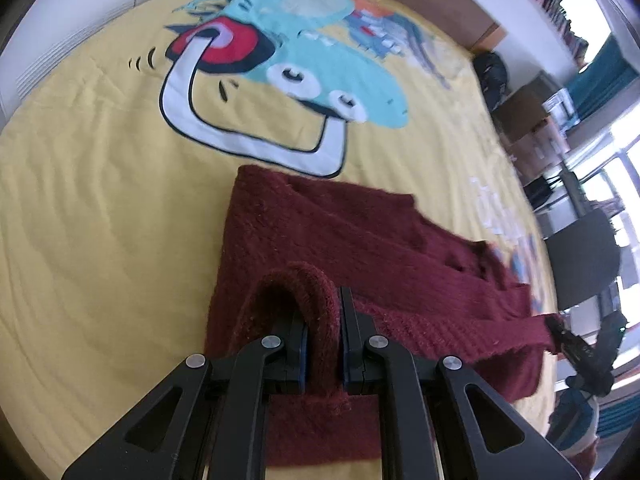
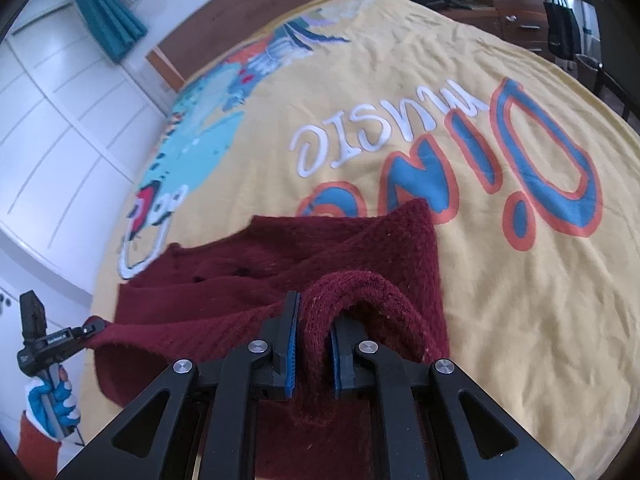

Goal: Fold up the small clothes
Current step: 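Lift the hem with both tools and fold it over toward the collar, then open both tools and withdraw them from the folded sweater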

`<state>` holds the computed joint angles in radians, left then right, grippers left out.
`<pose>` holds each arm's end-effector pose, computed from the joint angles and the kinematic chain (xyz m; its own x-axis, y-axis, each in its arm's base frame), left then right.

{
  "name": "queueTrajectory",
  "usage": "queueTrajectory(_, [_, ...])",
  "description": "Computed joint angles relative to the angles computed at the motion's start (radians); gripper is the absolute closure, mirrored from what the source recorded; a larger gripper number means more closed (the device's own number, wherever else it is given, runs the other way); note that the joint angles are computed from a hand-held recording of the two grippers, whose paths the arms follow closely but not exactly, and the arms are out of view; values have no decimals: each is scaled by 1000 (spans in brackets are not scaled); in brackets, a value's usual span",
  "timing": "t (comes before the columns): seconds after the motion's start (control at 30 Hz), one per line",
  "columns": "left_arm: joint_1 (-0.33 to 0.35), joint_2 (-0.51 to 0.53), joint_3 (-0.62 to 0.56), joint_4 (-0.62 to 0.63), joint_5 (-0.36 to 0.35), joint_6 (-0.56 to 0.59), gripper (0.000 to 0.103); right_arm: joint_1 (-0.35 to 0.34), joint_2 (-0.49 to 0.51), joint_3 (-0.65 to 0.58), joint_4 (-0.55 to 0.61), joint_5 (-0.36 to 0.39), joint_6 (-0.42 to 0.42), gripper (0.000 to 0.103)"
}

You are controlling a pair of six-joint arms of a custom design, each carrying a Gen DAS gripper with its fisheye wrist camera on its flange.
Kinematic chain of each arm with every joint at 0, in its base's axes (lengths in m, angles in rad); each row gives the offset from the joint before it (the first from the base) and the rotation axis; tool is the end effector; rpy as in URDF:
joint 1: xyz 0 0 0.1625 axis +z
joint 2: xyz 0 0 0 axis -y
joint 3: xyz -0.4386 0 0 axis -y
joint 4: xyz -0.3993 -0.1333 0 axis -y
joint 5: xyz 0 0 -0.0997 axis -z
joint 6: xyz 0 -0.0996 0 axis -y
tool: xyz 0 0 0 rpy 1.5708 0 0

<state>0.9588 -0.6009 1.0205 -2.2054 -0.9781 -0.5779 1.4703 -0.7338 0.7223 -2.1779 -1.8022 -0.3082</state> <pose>-0.3288 -0.7973 0.1884 -0.9326 -0.1194 -0.3406 0.0619 0.8768 -0.4768 0.0234 -0.8692 0.4397 -0.9349 -0.0267 0.3539 -0.2118 0.8421 -0.4959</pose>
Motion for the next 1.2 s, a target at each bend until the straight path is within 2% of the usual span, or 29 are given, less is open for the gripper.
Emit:
queueTrajectory(0.17, [31,44,-63,52,-17,-21,86,-9,69,-91,43,-36,18,84])
queueTrajectory(0.37, [48,40,-58,-17,-68,-13,60,-10,124,-180,91,-58,25,79])
queueTrajectory(0.43, [50,34,-59,-43,-72,-31,49,-10,138,-214,115,-49,41,72])
queueTrajectory(0.5, [47,32,-76,-25,-37,-51,41,-9,143,-235,136,-37,52,62])
queueTrajectory(0.53, [46,34,-88,-15,-28,-52,41,-7,150,-252,149,-32,56,53])
queueTrajectory(0.6, [42,25,-91,-7,-10,-49,41,-2,157,-274,161,-36,58,43])
queueTrajectory(0.67, [34,18,-92,0,14,-40,41,5,163,-294,148,-53,55,39])
queueTrajectory(0.77, [15,7,-83,7,66,-13,41,16,160,-303,121,-77,30,38])
queueTrajectory(0.87, [-6,1,-65,4,100,29,41,31,129,-239,67,-107,-44,38])
queueTrajectory(1.03, [-28,25,-54,11,102,92,41,47,57,-65,-22,-126,-163,38])
queueTrajectory(1.2, [-34,65,-41,2,90,140,41,48,23,62,-77,-161,-243,38])
